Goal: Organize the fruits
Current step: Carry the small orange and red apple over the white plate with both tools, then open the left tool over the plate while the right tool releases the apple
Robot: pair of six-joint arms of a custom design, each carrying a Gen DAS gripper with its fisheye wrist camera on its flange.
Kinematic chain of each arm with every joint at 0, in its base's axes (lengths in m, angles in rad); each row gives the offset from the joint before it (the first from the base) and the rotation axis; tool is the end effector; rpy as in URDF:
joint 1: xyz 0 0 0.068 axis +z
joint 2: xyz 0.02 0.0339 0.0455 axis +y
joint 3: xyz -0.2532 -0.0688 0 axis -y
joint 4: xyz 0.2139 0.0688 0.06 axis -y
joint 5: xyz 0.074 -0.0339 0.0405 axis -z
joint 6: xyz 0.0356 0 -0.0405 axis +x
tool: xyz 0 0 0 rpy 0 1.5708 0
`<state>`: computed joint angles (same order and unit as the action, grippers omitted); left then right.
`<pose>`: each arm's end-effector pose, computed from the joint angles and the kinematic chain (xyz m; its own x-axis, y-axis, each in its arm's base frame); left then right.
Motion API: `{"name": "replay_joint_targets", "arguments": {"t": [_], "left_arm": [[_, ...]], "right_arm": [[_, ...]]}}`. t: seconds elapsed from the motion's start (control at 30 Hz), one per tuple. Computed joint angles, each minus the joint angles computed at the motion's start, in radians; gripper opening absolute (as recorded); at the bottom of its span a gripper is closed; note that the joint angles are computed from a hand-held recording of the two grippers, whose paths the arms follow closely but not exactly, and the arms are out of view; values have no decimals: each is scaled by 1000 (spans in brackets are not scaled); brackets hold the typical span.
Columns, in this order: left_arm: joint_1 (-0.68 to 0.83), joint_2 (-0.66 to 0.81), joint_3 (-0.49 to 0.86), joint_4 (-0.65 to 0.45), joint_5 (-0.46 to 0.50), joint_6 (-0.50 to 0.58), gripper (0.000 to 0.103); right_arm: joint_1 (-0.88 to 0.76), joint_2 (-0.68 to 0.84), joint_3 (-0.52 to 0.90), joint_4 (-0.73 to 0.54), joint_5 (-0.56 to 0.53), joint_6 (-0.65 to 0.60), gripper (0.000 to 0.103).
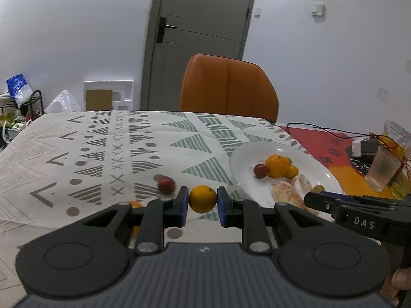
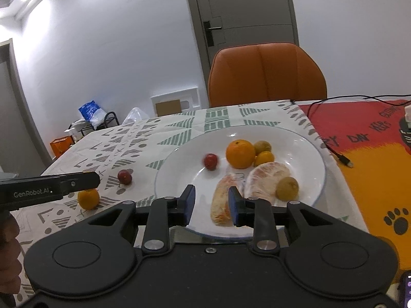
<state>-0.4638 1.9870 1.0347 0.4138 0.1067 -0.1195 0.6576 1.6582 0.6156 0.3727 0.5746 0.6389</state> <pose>0.3464 -0.1775 0.1495 -0.5182 0.1266 -0.8458 0.4681 0.8697 -0.1566 0.2359 0.1578 0.1467 -0.4994 0.2468 -0.8305 0.1519 0.9687 0.1965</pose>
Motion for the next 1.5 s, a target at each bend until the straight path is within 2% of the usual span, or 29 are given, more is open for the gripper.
{"name": "replay_joint_targets", "arguments": {"t": [0.87, 1.13, 1.3, 1.5], "left_arm": [[-149, 105, 215, -107, -38, 46, 23], [-130, 94, 214, -146, -71, 34, 31], [-100, 64, 170, -130, -79, 32, 40], [-64, 21, 110, -103, -84, 33, 53]], "right_arm": [[-66, -122, -188, 102, -9, 52, 32], [-59, -99, -181, 126, -15, 52, 36], [-40, -76, -151, 121, -14, 48, 38], [-11, -53, -106, 101, 0, 40, 44]]}}
